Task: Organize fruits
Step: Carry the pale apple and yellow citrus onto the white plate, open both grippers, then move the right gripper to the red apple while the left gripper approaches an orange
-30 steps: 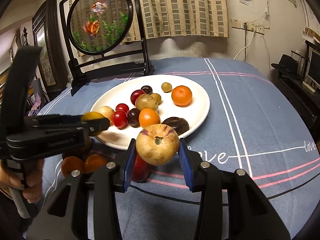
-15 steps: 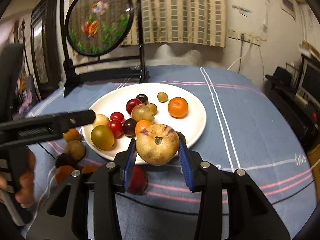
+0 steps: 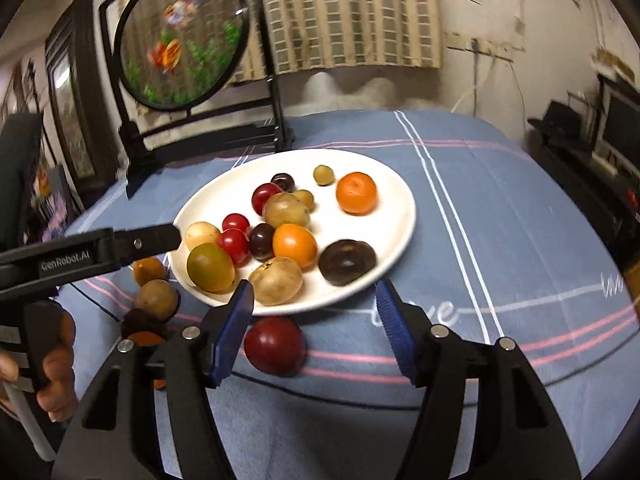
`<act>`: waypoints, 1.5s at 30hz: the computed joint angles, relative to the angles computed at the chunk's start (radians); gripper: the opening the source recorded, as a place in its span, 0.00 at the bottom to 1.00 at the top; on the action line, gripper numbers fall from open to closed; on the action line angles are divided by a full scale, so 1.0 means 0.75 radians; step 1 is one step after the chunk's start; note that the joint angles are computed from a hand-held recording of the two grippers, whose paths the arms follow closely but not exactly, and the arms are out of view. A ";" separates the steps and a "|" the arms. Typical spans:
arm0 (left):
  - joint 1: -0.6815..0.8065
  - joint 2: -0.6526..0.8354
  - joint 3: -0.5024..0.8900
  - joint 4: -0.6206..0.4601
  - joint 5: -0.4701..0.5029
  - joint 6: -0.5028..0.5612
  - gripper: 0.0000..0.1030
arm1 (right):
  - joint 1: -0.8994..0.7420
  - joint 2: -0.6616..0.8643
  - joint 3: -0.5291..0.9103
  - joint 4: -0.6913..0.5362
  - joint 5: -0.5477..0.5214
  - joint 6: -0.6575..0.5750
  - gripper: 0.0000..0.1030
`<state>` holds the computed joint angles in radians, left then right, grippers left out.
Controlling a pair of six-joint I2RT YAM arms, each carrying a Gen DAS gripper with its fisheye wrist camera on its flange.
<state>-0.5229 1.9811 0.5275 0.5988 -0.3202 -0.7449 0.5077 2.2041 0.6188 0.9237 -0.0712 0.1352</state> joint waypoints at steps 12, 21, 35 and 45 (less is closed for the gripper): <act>-0.193 -0.113 -0.123 -0.063 -0.233 -0.009 0.84 | -0.047 -0.044 -0.019 -0.083 -0.162 -0.067 0.63; -0.222 -0.056 -0.225 0.077 -0.167 0.038 0.84 | -0.008 -0.049 0.007 -0.194 -0.204 -0.109 0.63; -0.295 -0.033 -0.212 0.046 -0.119 0.033 0.84 | 0.015 -0.027 0.020 -0.207 -0.201 -0.175 0.63; -0.317 -0.023 -0.212 0.017 -0.113 0.028 0.84 | 0.047 0.006 0.071 -0.294 -0.082 -0.187 0.63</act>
<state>-0.7606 1.9640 0.3688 0.6117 -0.4049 -0.7241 0.5426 2.2088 0.6719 0.7033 -0.1330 -0.0050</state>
